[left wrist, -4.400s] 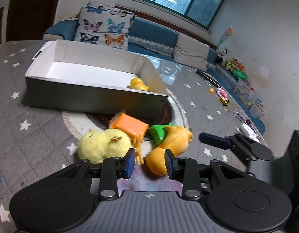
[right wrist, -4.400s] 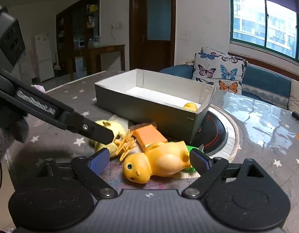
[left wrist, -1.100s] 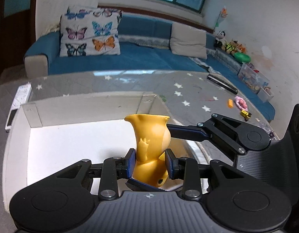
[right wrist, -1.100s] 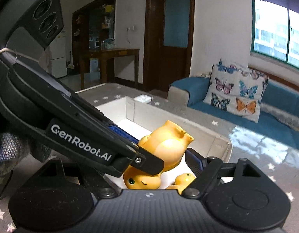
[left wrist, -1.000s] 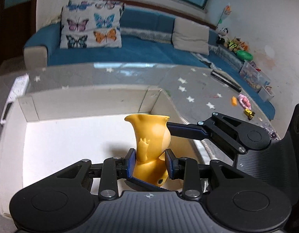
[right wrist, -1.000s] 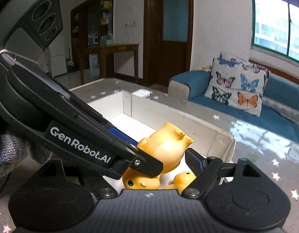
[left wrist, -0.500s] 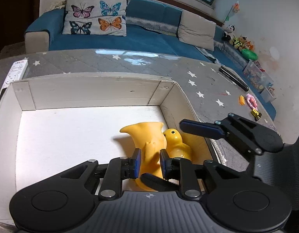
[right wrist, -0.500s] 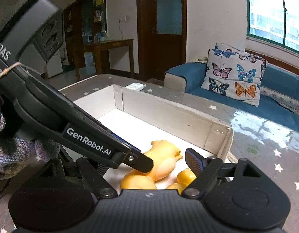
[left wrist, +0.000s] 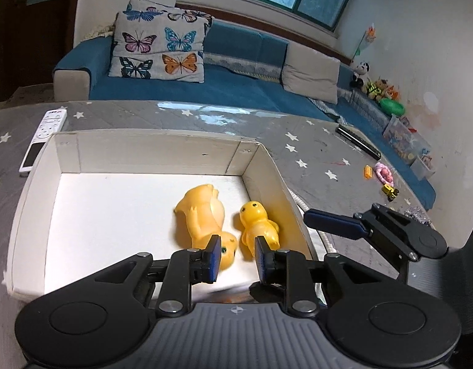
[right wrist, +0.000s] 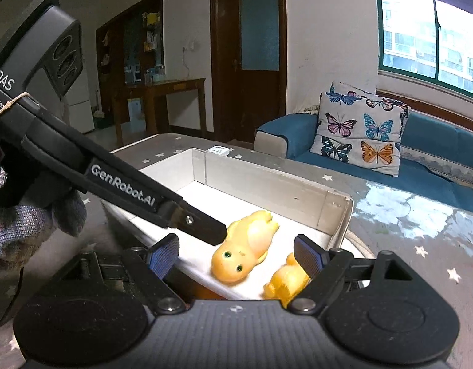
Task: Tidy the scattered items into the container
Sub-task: 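Withdraw the left tool and move it to the yellow plush chick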
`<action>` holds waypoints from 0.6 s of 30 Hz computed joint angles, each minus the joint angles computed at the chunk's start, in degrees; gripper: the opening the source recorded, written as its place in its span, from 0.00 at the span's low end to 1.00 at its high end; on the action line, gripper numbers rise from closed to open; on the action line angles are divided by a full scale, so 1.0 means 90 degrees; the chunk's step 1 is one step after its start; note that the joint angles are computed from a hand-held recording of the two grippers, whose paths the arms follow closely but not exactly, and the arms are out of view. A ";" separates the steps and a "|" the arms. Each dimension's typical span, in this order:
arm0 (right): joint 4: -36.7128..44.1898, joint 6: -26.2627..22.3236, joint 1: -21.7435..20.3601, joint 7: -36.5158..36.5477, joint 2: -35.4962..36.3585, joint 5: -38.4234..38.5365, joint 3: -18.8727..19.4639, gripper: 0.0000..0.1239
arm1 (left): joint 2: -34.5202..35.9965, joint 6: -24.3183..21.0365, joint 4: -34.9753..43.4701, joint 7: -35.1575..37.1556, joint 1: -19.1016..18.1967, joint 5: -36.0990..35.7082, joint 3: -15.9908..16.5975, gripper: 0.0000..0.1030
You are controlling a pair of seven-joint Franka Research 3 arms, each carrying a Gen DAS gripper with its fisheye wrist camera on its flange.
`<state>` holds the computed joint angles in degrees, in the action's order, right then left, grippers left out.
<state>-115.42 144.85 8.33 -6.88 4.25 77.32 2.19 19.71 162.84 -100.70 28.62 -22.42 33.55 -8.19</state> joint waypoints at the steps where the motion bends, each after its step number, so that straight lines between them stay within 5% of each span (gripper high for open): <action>1: -0.0105 -0.0022 -0.0016 -0.0040 -0.0093 0.0053 -0.0009 0.67 | -0.0082 0.0022 -0.0098 -0.0143 -0.0074 0.0109 0.0063 0.25; 8: -0.0813 -0.0108 0.0013 -0.0421 -0.0660 0.0331 -0.0169 0.67 | -0.0576 0.0003 -0.0678 -0.1255 -0.0317 0.1008 0.0196 0.25; 18: -0.1632 -0.0347 0.0142 -0.0638 -0.1268 0.0375 -0.0387 0.68 | -0.1165 -0.0206 -0.1481 -0.2758 -0.0152 0.2042 -0.0128 0.26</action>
